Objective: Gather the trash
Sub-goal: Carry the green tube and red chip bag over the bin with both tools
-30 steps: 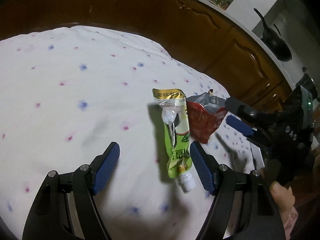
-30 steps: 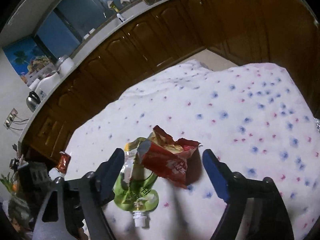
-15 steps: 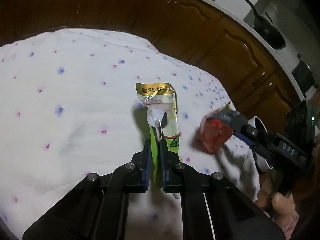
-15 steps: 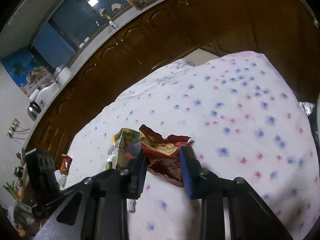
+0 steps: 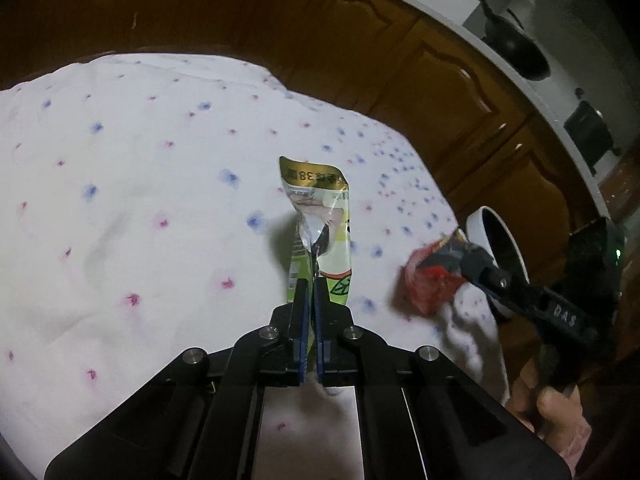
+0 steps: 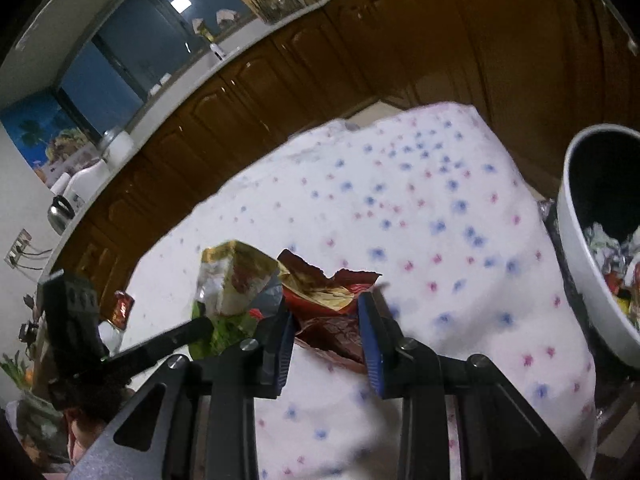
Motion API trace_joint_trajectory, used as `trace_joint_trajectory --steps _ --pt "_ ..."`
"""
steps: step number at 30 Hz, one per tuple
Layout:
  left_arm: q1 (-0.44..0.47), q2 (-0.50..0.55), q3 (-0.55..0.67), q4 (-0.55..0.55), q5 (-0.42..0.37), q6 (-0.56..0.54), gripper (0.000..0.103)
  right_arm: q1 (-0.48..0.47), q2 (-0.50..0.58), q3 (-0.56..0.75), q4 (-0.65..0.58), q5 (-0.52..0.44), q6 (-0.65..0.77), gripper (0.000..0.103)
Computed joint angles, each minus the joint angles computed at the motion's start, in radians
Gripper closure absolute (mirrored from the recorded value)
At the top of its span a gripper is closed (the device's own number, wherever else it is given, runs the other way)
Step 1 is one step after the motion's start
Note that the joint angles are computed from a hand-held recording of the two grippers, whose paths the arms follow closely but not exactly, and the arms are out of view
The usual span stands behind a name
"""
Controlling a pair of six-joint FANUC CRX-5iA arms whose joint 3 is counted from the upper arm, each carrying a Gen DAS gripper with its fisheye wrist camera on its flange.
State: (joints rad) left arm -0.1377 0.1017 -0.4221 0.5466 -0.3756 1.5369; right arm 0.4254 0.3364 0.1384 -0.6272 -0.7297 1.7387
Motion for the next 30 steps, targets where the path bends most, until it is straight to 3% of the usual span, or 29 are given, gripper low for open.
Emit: trace_joint_trajectory --steps 2,4,12,22,30 --pt "0.001 0.002 0.007 -0.009 -0.004 0.004 0.101 -0.012 -0.008 -0.014 -0.023 0.005 0.018 0.071" --pt "0.003 0.016 0.053 -0.114 -0.036 0.088 0.098 -0.024 -0.015 -0.021 -0.045 -0.002 0.027 0.068" --pt "-0.009 0.053 0.094 -0.133 -0.043 0.093 0.098 -0.061 -0.057 -0.073 -0.113 0.007 0.086 0.074" --pt "-0.171 0.040 0.285 -0.627 -0.144 0.434 0.102 -0.115 -0.142 -0.154 -0.180 0.032 0.147 0.075" --pt "-0.248 0.075 0.379 -0.710 -0.201 0.473 0.102 -0.169 -0.215 -0.200 -0.212 0.047 0.188 0.075"
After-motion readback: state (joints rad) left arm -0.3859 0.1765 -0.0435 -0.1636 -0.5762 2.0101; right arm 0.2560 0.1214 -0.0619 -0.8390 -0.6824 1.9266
